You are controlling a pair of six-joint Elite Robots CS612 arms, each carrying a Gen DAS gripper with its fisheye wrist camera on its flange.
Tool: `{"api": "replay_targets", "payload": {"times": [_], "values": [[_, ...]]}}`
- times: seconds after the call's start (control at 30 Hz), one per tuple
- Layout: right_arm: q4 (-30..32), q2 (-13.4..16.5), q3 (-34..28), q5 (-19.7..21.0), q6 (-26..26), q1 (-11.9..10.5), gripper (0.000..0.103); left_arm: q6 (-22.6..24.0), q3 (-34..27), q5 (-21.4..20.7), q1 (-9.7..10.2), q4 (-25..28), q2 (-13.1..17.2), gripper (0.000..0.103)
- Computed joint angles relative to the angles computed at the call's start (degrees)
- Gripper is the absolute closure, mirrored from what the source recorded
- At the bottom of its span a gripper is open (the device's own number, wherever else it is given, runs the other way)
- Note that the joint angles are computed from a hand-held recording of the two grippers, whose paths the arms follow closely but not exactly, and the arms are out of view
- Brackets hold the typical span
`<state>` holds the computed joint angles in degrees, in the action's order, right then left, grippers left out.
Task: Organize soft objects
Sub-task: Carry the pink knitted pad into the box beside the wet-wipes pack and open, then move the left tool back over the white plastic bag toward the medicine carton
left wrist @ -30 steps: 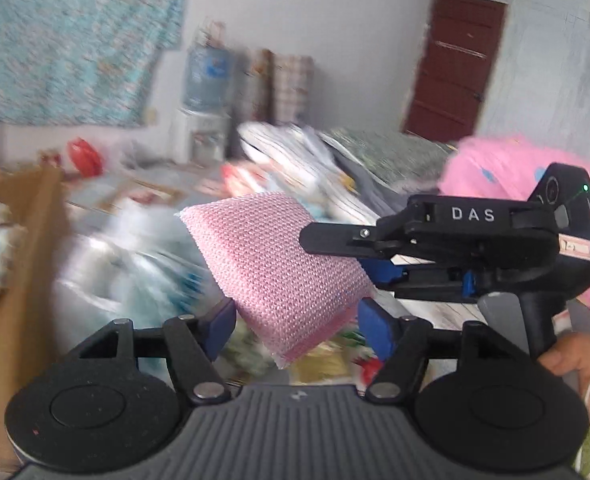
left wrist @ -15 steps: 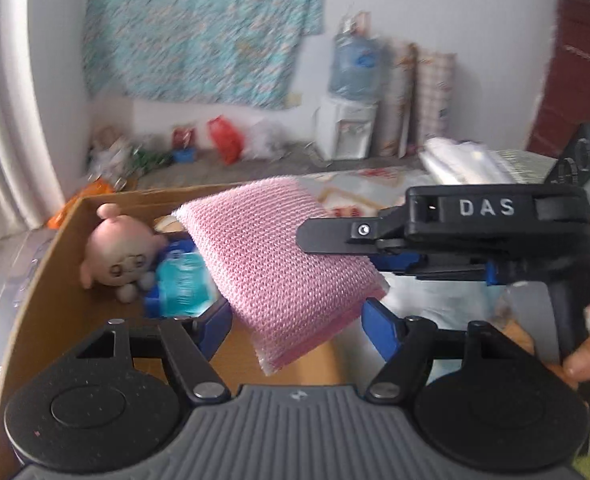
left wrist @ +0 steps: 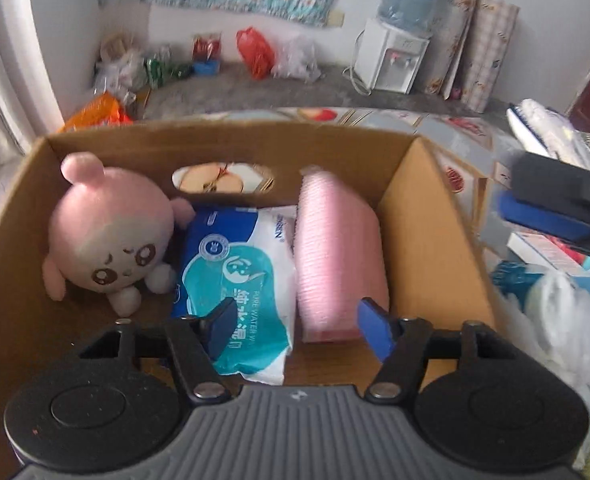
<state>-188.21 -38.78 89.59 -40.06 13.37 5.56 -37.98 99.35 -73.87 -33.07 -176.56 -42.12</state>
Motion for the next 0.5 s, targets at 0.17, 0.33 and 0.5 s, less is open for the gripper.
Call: {"api": "replay_targets", "payload": {"times": [0.17, 0.33, 0.5], "values": [[-0.45, -0.42, 1.85, 0.57, -0.84, -1.77, 0.052, 0.6, -0.57, 0.68, 0.21, 0.75, 0.43, 0.046], [-0.49, -1.15, 3.89, 2.33, -1.43, -3.0, 0.052, 0.28, -1.5, 1.48, -0.18, 3.33, 0.13, 0.046], [-2.5, -3.09, 7.1, 5.07, -1.66, -4.71, 0.049, -1.01, 0.4, 5.23, -1.62, 2.75, -1.78, 0.032]]}}
